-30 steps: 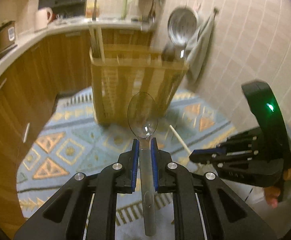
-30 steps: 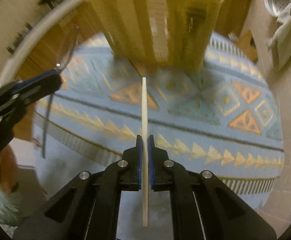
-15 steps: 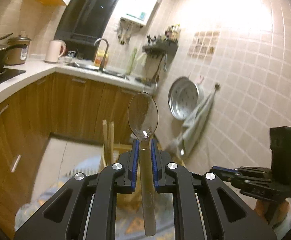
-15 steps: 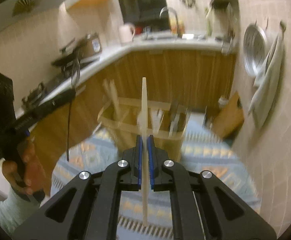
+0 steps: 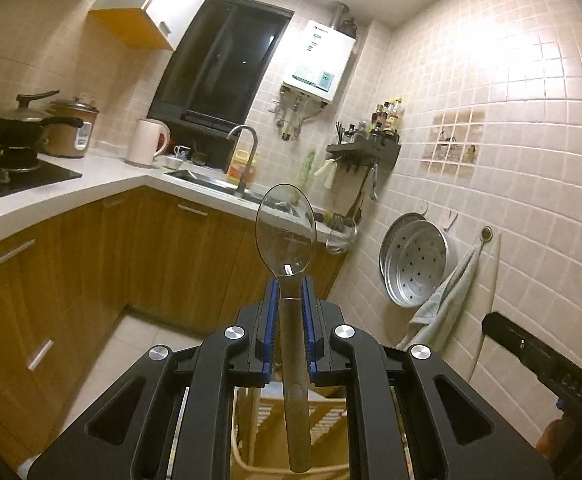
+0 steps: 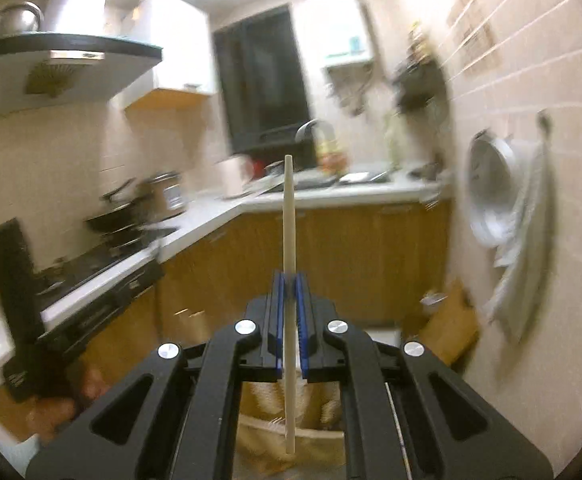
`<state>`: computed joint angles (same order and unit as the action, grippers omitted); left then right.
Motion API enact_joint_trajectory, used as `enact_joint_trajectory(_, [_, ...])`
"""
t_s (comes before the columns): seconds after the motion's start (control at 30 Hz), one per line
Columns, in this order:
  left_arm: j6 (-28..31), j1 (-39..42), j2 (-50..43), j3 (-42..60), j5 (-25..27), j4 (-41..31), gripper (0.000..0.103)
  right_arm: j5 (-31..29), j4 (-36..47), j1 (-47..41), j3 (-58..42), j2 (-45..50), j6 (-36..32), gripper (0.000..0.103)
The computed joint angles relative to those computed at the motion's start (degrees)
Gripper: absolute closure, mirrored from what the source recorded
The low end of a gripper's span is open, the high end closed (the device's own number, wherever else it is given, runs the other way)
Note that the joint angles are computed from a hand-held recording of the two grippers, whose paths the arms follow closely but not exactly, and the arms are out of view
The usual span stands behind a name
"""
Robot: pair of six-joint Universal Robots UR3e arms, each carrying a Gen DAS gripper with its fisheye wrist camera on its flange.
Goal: Organize utensils
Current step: 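Open the left tool over the caddy while the right tool drops the chopstick into it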
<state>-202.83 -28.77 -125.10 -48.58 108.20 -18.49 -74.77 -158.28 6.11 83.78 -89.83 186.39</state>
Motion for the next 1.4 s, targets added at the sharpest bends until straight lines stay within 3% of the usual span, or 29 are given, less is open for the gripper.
enact_joint_trajectory(0.27, [3.15,-0.67,-4.26,0.64,3.03,6.21,0.093,-0.17,-12.71,-1.88,3.47,4.78,5.18,0.099])
enact_joint_trajectory(0.37, [8.26,-2.99,-8.68,4.17,9.54,8.66,0.093,-2.9,-13.76,-0.73,2.54,8.15,5.22,0.099])
enact_joint_trajectory(0.67, [12.8,-5.35,-12.55,3.58,16.15,14.62,0.093,-1.89,-20.53,-1.01,6.96,11.43,6.14,0.099])
enact_joint_trajectory(0.83, [11.71,-5.41,-10.0,-2.42,14.96,16.91,0.092,-2.47,-24.55,-0.42,10.96,10.31,5.75,0.098])
enact_joint_trajectory(0.9, [10.26,-5.27,-7.32,-6.94,14.33,18.12,0.086,-3.97,-24.82,0.13,12.46,8.91,4.48,0.098])
enact_joint_trajectory(0.93, [9.56,-5.32,-5.48,-9.66,14.32,18.49,0.076,-2.64,-23.2,-0.31,13.13,7.67,3.37,0.097])
enact_joint_trajectory(1.07, [7.84,-5.71,0.79,-19.26,14.35,21.49,0.068,4.66,-20.76,-3.84,18.71,2.08,3.34,0.088])
enact_joint_trajectory(1.23, [5.36,-6.68,7.47,-29.51,14.94,24.55,0.06,6.93,-19.02,-6.12,25.36,-5.27,3.6,0.087])
enact_joint_trajectory(1.3, [4.65,-7.0,9.28,-32.14,15.0,24.6,0.06,5.22,-18.41,-5.36,25.48,-6.13,3.07,0.078])
enact_joint_trajectory(1.37, [4.22,-7.39,10.53,-33.85,15.41,24.59,0.06,4.41,-16.76,-4.92,23.48,-5.65,2.77,0.041])
enact_joint_trajectory(1.4, [4.1,-7.46,10.9,-34.33,15.4,24.58,0.06,4.6,-15.11,-4.93,20.84,-4.48,2.94,0.038])
